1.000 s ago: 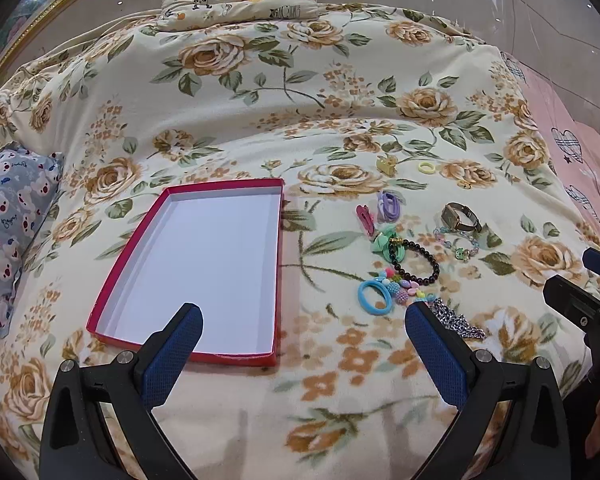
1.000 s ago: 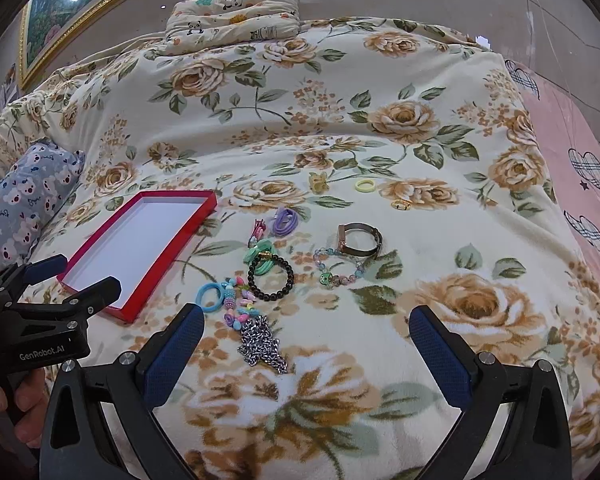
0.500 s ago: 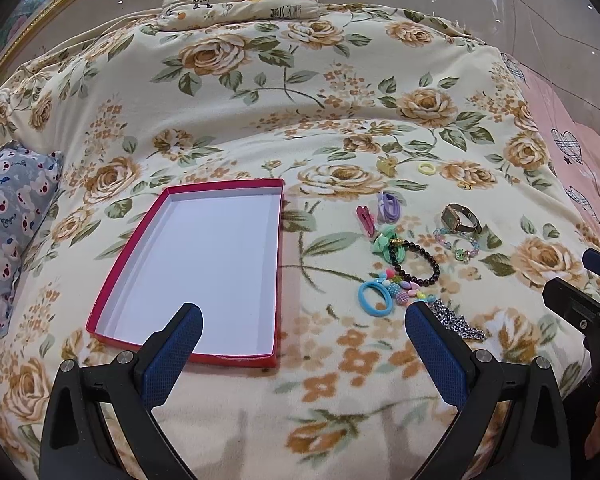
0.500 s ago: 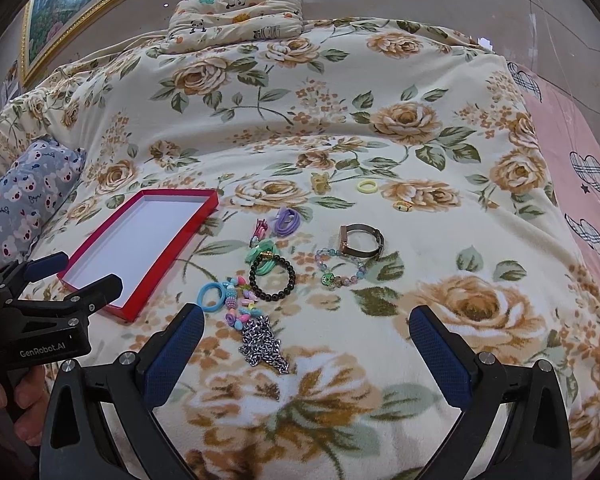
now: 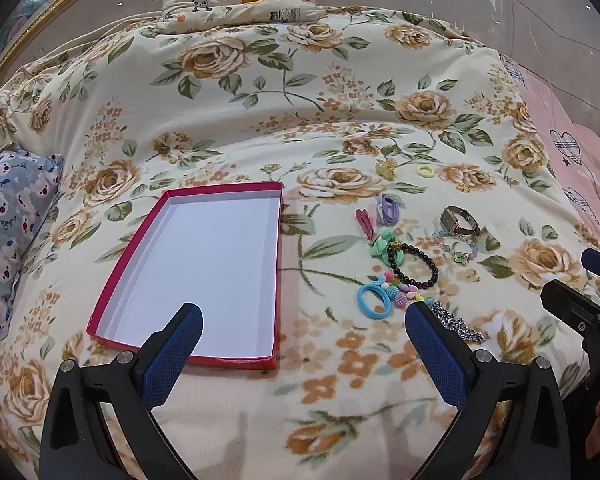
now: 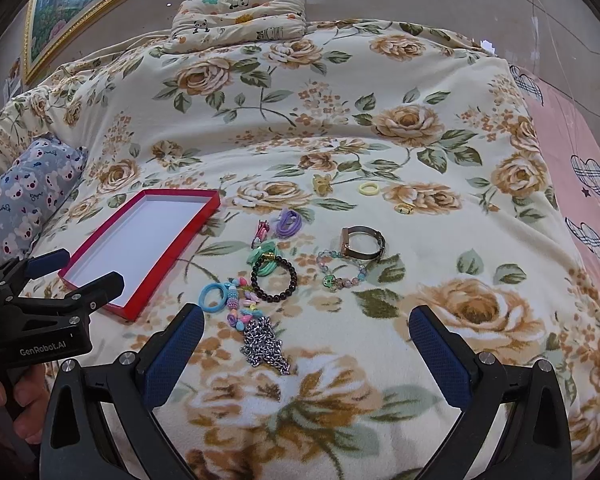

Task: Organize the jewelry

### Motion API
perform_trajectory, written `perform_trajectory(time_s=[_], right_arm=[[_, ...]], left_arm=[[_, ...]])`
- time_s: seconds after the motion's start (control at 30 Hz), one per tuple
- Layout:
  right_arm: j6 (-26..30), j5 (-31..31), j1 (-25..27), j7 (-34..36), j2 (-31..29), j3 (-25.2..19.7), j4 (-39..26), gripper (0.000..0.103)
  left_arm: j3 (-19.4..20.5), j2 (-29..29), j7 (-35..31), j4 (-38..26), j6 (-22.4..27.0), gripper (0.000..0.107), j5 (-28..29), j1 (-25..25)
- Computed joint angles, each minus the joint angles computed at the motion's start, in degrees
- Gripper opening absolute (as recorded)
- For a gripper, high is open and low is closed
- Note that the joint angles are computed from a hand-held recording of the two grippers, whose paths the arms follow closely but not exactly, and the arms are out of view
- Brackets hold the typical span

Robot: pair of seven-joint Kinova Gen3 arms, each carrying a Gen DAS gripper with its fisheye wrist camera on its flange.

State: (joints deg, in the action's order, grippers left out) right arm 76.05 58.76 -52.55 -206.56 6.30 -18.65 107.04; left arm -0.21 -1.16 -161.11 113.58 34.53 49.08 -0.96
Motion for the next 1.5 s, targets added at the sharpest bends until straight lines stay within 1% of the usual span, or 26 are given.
perform_trajectory(time_s=[0.77,0.97,1.07,1.13,1.2,1.3,1.37,1.4,1.43,1.5], right_arm=[[-0.3,0.3,0.4,0.2,-0.5,-0.1,0.4,0.102],[-1.5,0.5,1.1,-0.5,-1.0,-0.1,1.5,0.102],[-2.9,0.3,2.0,-0.3,-1.4,0.1,2.1,0.101],[-3.8,0.4,2.7,-0.3,-1.7,0.3,2.6,0.100],[-5.5,0.2,3.8,0.0,-2.1,0.7,3.1,0.096],[-8.8,0.0,5.8,0.6,-2.8,1.3,4.1,0.091],[-11.0,-0.1,7.2,1.2,-3.1,1.7,4.7,0.083],[-12.5,-0.4,8.2,1.8,-3.3,2.1,4.9,0.082],[-13.8,-0.5,9.1,2.3,-3.4,2.5,5.1,0.080],[-16.3,-0.8,10.9,3.3,-3.4,3.2,5.3,0.076]], left_arm=[[0.0,-0.2,-0.5,0.4,-0.4,0.102,0.6,0.2],[0.1,0.4,-1.1,0.0,-0.1,0.101,0.9,0.1],[0.5,1.5,-0.3,-1.1,0.9,0.092,-0.7,0.1],[0.9,3.0,1.3,-2.9,3.0,0.089,-2.3,-0.2],[1.6,4.4,2.7,-4.6,4.1,0.083,-3.7,-0.4],[2.9,6.7,5.7,-7.4,4.3,0.078,-7.3,0.2],[4.0,8.9,7.6,-10.3,6.8,0.075,-9.6,0.0],[4.5,10.2,8.8,-12.1,8.1,0.073,-11.0,0.1],[5.0,11.2,9.9,-13.4,8.7,0.072,-12.2,0.2],[5.8,13.4,12.6,-16.1,9.3,0.066,-15.8,1.2]])
